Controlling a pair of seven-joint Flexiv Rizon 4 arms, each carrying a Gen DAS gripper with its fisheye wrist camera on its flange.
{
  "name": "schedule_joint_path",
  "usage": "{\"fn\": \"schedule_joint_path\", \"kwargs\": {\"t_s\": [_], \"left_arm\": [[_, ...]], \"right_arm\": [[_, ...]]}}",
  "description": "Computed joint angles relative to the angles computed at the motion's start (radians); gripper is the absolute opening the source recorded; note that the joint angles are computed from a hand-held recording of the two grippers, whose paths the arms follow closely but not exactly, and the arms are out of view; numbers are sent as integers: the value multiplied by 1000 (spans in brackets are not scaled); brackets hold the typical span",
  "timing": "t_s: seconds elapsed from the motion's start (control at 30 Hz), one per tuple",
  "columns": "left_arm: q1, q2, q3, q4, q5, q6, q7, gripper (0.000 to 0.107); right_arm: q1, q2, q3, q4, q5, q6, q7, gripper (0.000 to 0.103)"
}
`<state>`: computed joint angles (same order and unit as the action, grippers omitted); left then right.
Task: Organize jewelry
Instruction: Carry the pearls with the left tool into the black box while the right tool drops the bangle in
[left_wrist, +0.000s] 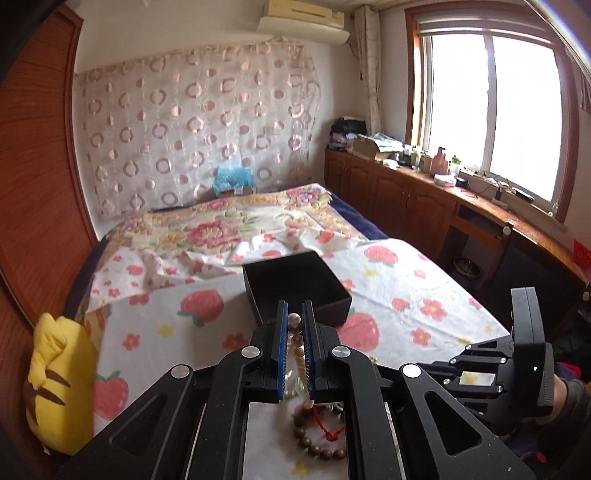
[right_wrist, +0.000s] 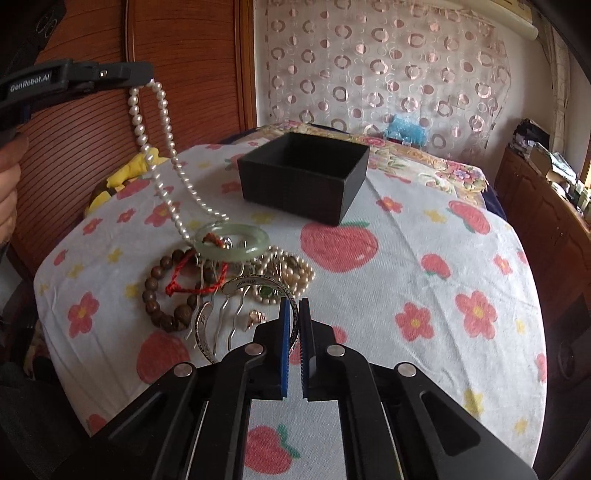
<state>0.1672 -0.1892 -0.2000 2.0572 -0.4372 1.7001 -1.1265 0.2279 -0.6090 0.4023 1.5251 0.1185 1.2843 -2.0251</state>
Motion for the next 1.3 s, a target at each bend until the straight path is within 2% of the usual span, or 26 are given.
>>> {"fn": "schedule_joint_path", "kwargs": {"t_s": [0.13, 0.23, 0.37, 0.53, 0.7, 0.77, 0.87, 1.13, 1.3], "left_arm": [[-26, -4, 44, -33, 24, 7, -18, 7], [15, 3, 2, -38, 11, 16, -10, 7], [10, -1, 14, -72, 18, 11, -18, 7], [47, -19, -28, -126, -5, 2, 13, 7], [21, -59, 7, -212, -2, -26, 11, 7], [-15, -80, 51, -255, 16, -40, -5, 7], [-37, -115, 80, -331, 32, -69, -13, 7], [-63, -207, 122, -498, 57, -145, -35, 7], [-49, -261, 114, -545, 54, -198, -34, 7]], "right_arm": [[3, -1, -2, -21, -4, 2, -3, 5], [10, -12, -6, -50, -11, -2, -2, 5], [21, -30, -14, -96, -24, -17, -4, 5], [36, -67, -20, -173, -33, -41, -6, 5], [57, -118, -30, -281, -38, -86, -2, 5], [70, -144, -37, -335, -41, -108, -2, 5], [92, -192, -51, -432, -47, -148, 2, 5], [155, -352, -89, -740, -38, -315, 4, 6], [192, -445, -121, -908, -21, -426, 5, 6]]}}
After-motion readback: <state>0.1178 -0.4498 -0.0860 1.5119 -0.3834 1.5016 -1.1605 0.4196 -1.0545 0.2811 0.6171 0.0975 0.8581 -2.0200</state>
